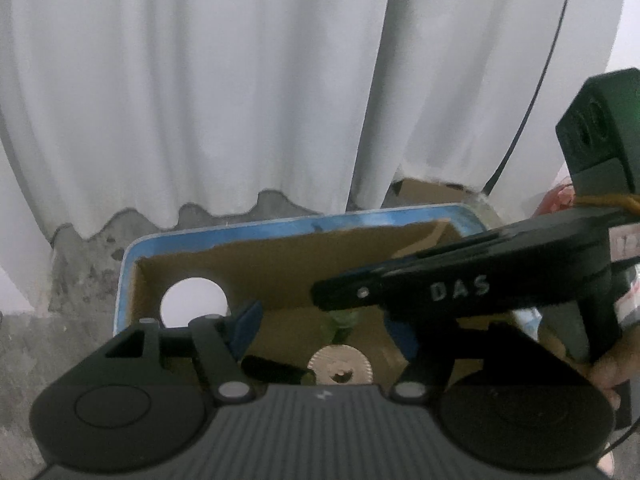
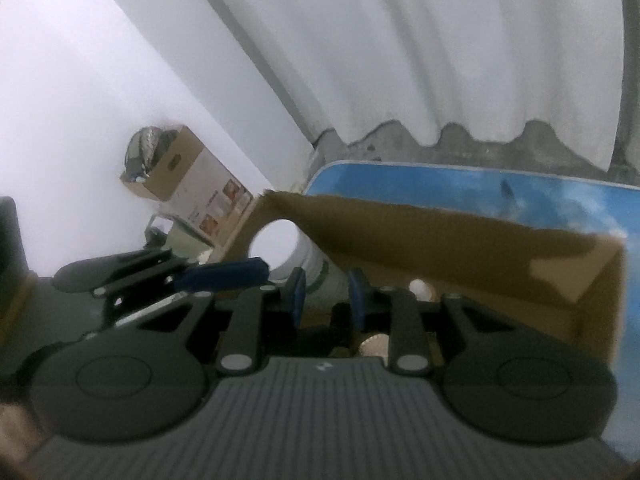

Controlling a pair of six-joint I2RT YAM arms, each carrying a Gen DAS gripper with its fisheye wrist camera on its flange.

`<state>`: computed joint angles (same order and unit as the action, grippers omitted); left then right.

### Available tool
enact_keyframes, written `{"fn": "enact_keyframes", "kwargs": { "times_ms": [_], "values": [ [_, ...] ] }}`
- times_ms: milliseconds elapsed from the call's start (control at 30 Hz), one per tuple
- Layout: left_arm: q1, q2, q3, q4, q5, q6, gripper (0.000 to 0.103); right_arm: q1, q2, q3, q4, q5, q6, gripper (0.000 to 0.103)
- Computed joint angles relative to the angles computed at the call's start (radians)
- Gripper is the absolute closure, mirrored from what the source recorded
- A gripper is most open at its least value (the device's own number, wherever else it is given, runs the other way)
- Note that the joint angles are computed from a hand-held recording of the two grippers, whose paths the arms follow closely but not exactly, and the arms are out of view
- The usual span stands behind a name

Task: Organize rigid objects
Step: 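Lower the long black cylinder into the box and open the right gripper, then move the right gripper to the green tube beside the box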

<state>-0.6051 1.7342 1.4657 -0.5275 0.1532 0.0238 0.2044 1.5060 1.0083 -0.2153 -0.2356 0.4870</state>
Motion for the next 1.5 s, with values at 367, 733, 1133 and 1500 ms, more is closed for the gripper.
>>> {"fn": "enact_keyframes", "kwargs": {
  "times_ms": [367,733,1133,1500],
  "values": [
    [-0.053,-0.49,-0.328,-0.014,-0.012,-0.019,0.029,0.187,-0.624,-0.283,-0.154,0.225,0.162,0.076],
    [-0.15,-0.801,-0.716,-0.009,-0.029,-0.061,0.027,1.06,-0.954,-0.579,-0.456,1.001,0.866,0.07],
    [-0.233,-0.532,-0.893,0.348,-0.09,-0.047,0.035,1.072,-0.698,-0.746,-0.252,1.008,1.044,0.07],
    [-0.267,-0.265,-0.83,0.507,-0.106,-0.028,0.049,0.802,-0.534,-0.855,0.145,0.829,0.782,0.071]
  ]
}}
